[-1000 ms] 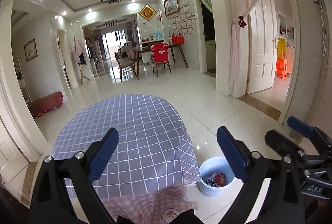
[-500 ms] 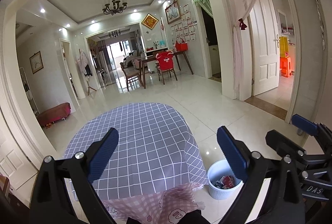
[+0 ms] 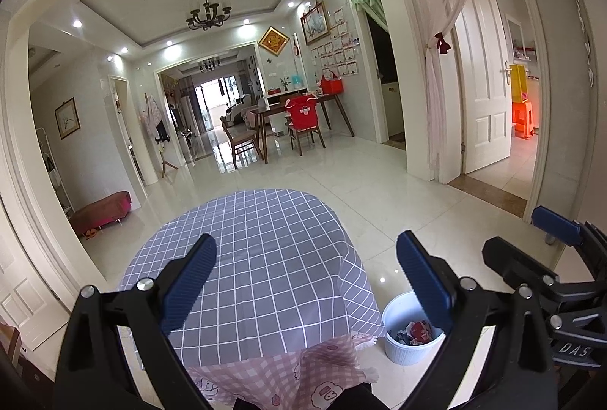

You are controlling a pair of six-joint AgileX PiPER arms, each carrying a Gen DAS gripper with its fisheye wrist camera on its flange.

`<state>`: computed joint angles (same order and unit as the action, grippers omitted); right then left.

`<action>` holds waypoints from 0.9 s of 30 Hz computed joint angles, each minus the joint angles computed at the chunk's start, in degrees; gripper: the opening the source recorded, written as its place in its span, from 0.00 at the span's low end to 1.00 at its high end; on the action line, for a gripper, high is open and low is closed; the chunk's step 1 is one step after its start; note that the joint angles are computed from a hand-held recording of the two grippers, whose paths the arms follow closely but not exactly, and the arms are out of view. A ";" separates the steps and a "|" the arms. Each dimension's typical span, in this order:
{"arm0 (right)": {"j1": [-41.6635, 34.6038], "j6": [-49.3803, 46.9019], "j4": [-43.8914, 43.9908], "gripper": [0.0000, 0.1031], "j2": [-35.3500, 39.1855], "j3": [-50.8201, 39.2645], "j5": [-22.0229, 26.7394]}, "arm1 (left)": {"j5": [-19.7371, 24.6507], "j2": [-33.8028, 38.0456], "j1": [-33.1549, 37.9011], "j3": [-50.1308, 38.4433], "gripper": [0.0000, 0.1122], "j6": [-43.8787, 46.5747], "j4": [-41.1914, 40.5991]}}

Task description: Collect trash

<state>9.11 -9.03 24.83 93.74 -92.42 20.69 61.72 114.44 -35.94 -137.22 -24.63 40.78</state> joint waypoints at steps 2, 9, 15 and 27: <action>0.04 -0.65 0.73 0.92 0.00 0.05 -0.01 | -0.28 -0.41 0.07 0.71 0.84 -0.26 0.36; -0.15 -3.42 3.91 0.92 0.44 -0.28 0.73 | 0.94 0.42 0.06 -1.40 0.84 0.08 -0.01; -0.23 -3.85 4.32 0.92 0.49 -0.57 0.89 | 1.99 0.99 -0.22 -2.97 0.84 -0.04 0.78; -0.62 -3.41 4.17 0.92 0.77 -0.95 1.31 | 2.56 1.70 -0.17 -3.78 0.84 0.40 0.78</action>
